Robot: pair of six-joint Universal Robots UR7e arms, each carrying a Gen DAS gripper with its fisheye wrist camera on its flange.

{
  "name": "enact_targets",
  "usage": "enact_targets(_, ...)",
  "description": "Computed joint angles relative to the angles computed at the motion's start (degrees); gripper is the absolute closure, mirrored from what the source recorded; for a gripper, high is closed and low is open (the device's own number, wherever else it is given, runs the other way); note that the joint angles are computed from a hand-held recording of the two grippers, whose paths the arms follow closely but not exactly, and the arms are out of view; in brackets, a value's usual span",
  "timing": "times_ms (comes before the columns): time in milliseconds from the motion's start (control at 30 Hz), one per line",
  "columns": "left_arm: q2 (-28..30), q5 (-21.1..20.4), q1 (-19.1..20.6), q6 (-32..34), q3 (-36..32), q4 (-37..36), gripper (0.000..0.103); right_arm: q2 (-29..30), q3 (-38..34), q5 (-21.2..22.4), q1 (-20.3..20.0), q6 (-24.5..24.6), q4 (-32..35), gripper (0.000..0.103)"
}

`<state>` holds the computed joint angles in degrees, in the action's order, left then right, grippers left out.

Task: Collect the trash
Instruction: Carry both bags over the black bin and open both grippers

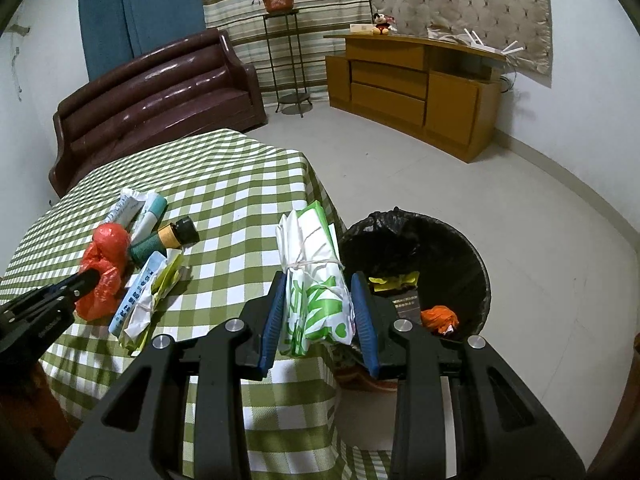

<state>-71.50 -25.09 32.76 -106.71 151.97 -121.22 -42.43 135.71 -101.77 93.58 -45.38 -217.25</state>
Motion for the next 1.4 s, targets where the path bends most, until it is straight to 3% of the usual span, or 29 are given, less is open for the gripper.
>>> enact_targets(300, -4.98, -2.75, -8.09, -10.88, 0.16, 14.64, 0.089, -0.04, 0.49, 0.02, 0.23, -0.43, -1.93, 0.071)
enact_targets(467, -4.19, -0.79, -9.05, -7.20, -0.76, 12.00, 0.089, -0.10, 0.84, -0.14, -0.23, -0.49, -4.18, 0.071)
enact_targets(733, 3.74, 3.82, -5.08, 12.36, -2.26, -10.75, 0.089, -1.91, -0.60, -0.64, -1.39, 0.09, -3.58, 0.071)
enact_targets(1000, 14.78, 4.98, -0.38, 33.73, -4.98, -37.71, 0.089, -2.88, -2.29, -0.93, -2.69, 0.88, -2.36, 0.071)
enact_targets(1233, 21.90, 4.64, 2.61, 48.44, -9.07, -53.13, 0.089, -2.50, -3.47, -1.31, -2.98, 1.38, -2.57, 0.071)
enact_targets(1400, 25.45, 3.97, 3.76, 54.34, -11.57, -58.58, 0.089, -2.37, -4.78, -1.02, -3.77, 1.60, -2.38, 0.071)
